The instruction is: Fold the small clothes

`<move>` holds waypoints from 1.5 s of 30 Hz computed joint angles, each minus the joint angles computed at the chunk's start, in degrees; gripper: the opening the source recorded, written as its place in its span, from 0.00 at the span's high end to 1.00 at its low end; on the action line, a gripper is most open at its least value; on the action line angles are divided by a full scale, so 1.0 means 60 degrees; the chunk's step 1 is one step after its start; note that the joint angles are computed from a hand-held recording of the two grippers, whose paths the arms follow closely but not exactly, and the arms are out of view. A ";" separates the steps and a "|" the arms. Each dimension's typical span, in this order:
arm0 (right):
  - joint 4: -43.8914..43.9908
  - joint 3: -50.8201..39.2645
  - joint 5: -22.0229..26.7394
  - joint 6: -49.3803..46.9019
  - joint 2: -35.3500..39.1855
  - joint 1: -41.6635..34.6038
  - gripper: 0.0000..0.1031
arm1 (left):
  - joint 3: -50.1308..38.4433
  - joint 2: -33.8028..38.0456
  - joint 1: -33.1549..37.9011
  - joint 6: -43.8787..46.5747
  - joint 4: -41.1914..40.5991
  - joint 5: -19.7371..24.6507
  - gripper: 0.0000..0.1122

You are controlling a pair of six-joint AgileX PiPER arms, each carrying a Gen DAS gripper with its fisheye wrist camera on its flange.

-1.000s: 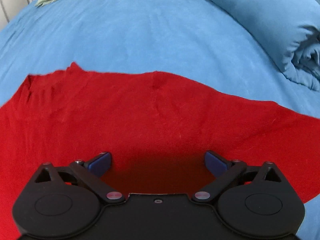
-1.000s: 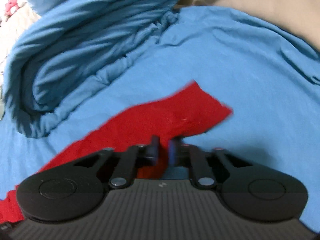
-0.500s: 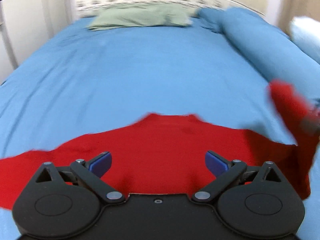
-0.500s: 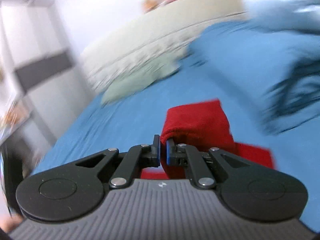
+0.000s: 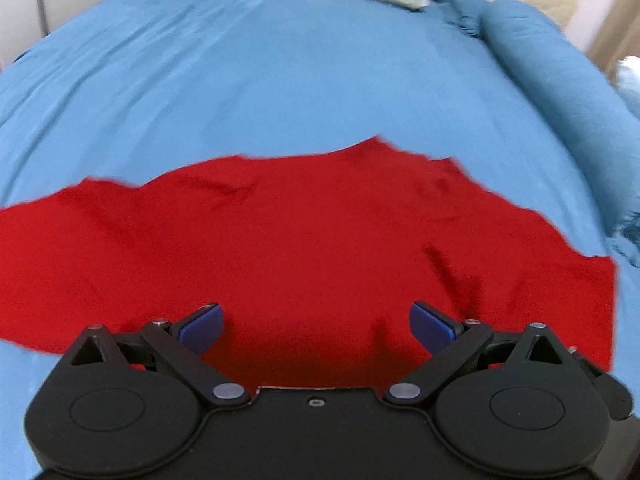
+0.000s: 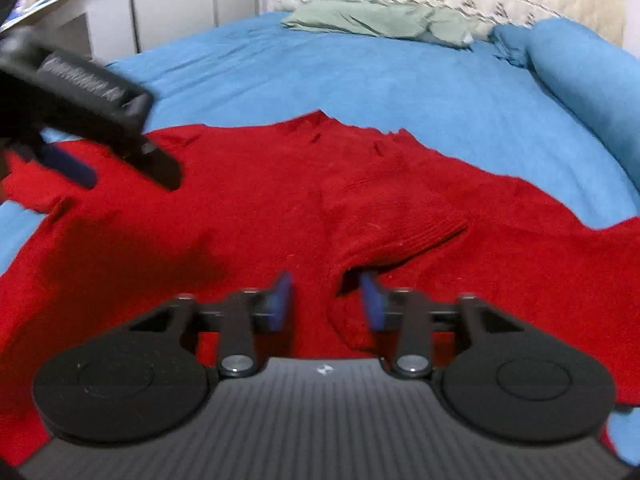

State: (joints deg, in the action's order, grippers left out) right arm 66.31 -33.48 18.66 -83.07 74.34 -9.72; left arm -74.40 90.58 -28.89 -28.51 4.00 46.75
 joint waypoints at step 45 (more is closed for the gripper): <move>-0.1330 -0.0350 0.3648 -0.0984 0.0047 -0.5557 0.28 | 0.0872 0.1327 -0.1705 -0.3734 0.1540 -0.3574 0.28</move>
